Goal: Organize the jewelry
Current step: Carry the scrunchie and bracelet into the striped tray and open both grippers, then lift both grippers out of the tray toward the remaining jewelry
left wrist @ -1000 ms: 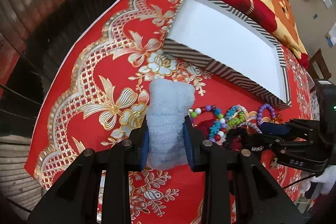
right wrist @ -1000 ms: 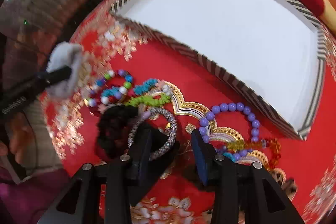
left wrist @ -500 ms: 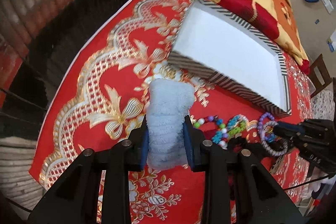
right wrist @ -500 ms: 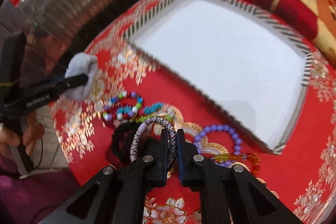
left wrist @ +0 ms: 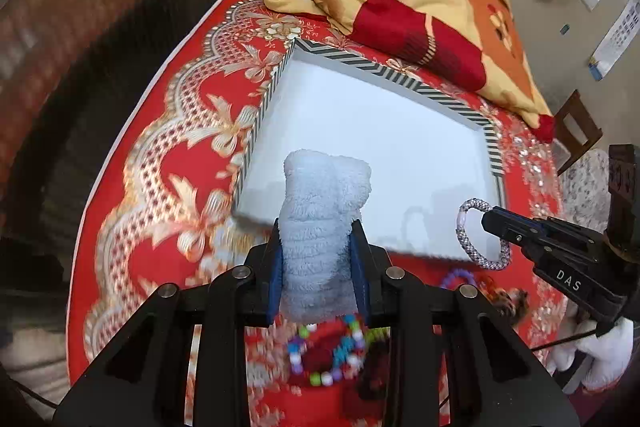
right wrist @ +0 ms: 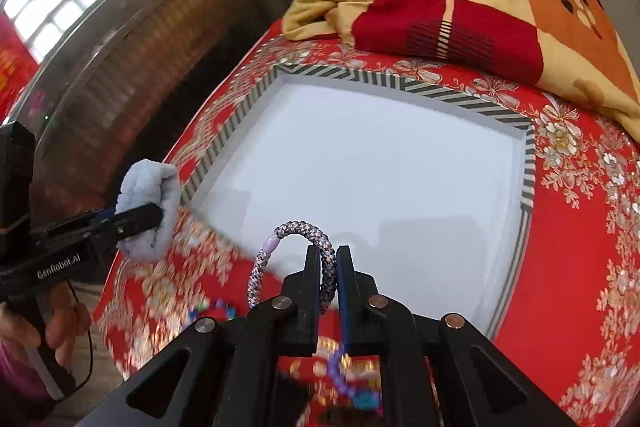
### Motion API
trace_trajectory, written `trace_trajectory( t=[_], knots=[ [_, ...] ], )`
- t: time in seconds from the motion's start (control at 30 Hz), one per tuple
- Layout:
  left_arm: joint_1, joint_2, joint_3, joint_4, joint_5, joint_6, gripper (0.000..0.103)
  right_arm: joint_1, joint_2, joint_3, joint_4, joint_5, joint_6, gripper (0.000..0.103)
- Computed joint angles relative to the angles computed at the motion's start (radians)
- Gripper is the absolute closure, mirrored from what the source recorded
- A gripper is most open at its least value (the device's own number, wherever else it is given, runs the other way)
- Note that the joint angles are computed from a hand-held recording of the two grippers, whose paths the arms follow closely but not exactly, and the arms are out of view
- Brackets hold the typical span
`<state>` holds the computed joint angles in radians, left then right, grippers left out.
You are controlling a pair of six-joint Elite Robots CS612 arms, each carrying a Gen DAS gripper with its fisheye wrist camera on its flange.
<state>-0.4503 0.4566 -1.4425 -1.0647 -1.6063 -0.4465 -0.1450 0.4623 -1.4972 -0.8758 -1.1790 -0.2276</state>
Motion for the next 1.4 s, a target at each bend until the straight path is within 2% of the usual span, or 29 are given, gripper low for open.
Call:
trace_trajectory(
  t=[0.17,0.3,0.5,0.63,0.7,0.77,0.8,0.87,0.97,1.2,1.4],
  knots=[
    [0.006,-0.027,0.108,-0.028,0.014,0.036,0.076,0.015,-0.001,0.063,-0.058,-0.037,0.053,0.096],
    [0.005,-0.042,0.173,-0.027,0.048,0.067,0.076,0.025,0.009,0.091,-0.065,-0.037,0.086,0.096],
    [0.005,-0.042,0.206,-0.012,0.081,0.09,0.076,0.043,0.017,0.106,-0.052,-0.054,0.082,0.096],
    [0.005,-0.035,0.204,-0.015,0.089,0.09,0.076,0.047,0.018,0.11,-0.045,-0.069,0.083,0.095],
    [0.005,-0.033,0.203,-0.017,0.089,0.084,0.074,0.043,0.022,0.104,-0.046,-0.058,0.094,0.088],
    [0.005,-0.032,0.203,-0.019,0.086,0.079,0.068,0.04,0.024,0.096,-0.051,-0.047,0.1,0.064],
    [0.005,-0.031,0.202,-0.019,0.088,0.077,0.065,0.038,0.025,0.09,-0.052,-0.041,0.101,0.063],
    [0.003,-0.028,0.193,-0.027,0.093,0.072,0.053,0.037,0.026,0.078,-0.059,-0.046,0.101,0.063],
    [0.002,-0.018,0.167,-0.048,0.098,0.064,0.045,0.034,0.028,0.05,-0.068,-0.043,0.109,0.063],
    [-0.01,-0.011,0.111,-0.033,0.11,0.053,0.045,0.036,0.041,-0.032,-0.047,-0.086,0.133,0.063],
    [-0.022,0.004,0.038,-0.004,0.091,0.029,0.045,0.032,0.053,-0.093,-0.024,-0.109,0.146,0.063]
  ],
)
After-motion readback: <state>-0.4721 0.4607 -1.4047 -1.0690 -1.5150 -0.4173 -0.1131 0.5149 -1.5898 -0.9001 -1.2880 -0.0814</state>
